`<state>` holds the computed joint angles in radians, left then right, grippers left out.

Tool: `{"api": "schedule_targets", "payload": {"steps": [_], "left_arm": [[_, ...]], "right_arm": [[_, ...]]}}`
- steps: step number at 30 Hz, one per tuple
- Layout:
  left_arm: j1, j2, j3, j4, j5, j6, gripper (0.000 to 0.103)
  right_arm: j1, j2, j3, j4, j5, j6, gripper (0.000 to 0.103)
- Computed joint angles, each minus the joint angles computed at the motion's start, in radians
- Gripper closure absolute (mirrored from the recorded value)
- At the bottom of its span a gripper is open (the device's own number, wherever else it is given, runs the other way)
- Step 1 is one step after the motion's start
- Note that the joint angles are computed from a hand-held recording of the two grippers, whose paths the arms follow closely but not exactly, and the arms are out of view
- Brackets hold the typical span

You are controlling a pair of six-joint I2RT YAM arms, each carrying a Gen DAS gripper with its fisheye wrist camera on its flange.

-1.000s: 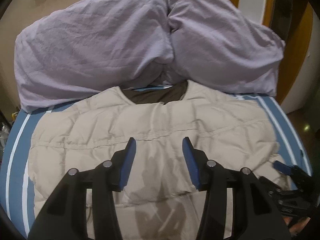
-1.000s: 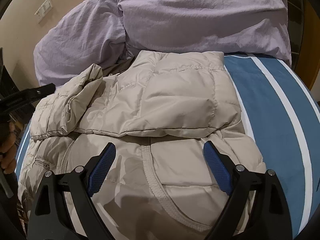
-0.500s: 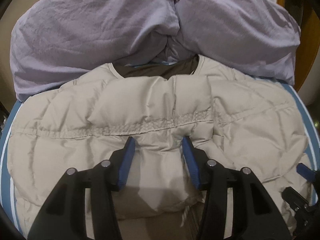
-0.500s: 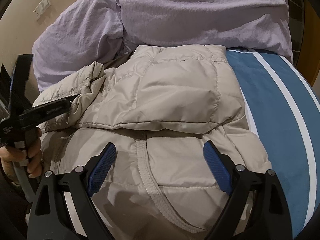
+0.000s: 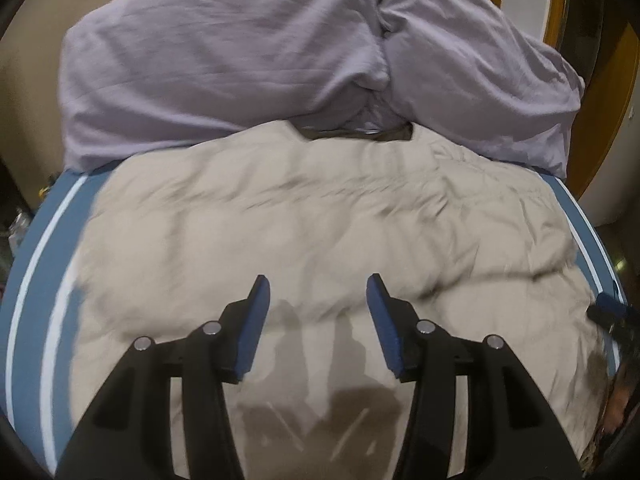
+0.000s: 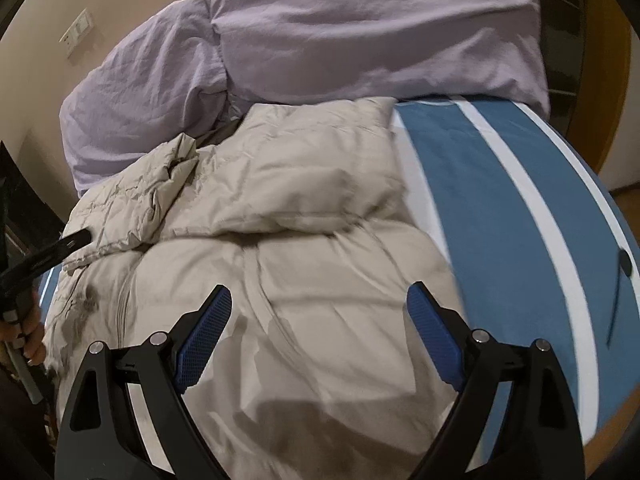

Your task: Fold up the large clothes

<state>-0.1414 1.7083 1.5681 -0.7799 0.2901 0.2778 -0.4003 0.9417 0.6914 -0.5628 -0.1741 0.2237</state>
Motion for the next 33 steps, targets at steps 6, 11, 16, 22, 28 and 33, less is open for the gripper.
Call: {"api": "schedule_targets", "payload": {"steps": [6, 11, 16, 22, 28, 33], "left_arm": [[0.286, -0.117, -0.126, -0.040, 0.123, 0.202, 0.045], [0.521, -0.120, -0.152, -0.106, 0.214, 0.364, 0.045], [0.647, -0.071, -0.138, -0.173, 0.267, 0.439, 0.045], [0.723, -0.041, -0.166, -0.219, 0.303, 0.510, 0.045], [0.741, -0.039, -0.192, -0.235, 0.323, 0.522, 0.046], [0.757, -0.049, -0.214, -0.246, 0.339, 0.544, 0.052]], "right_arm": [[-0.235, -0.183, -0.070, -0.188, -0.124, -0.156, 0.012], [-0.499, -0.269, -0.120, -0.352, -0.288, -0.365, 0.012], [-0.680, -0.274, -0.143, -0.478, -0.404, -0.538, 0.021], [-0.848, -0.246, -0.165, -0.588, -0.516, -0.718, 0.032], [-0.894, -0.265, -0.186, -0.642, -0.569, -0.790, 0.051], [-0.884, -0.281, -0.196, -0.650, -0.586, -0.780, 0.063]]}}
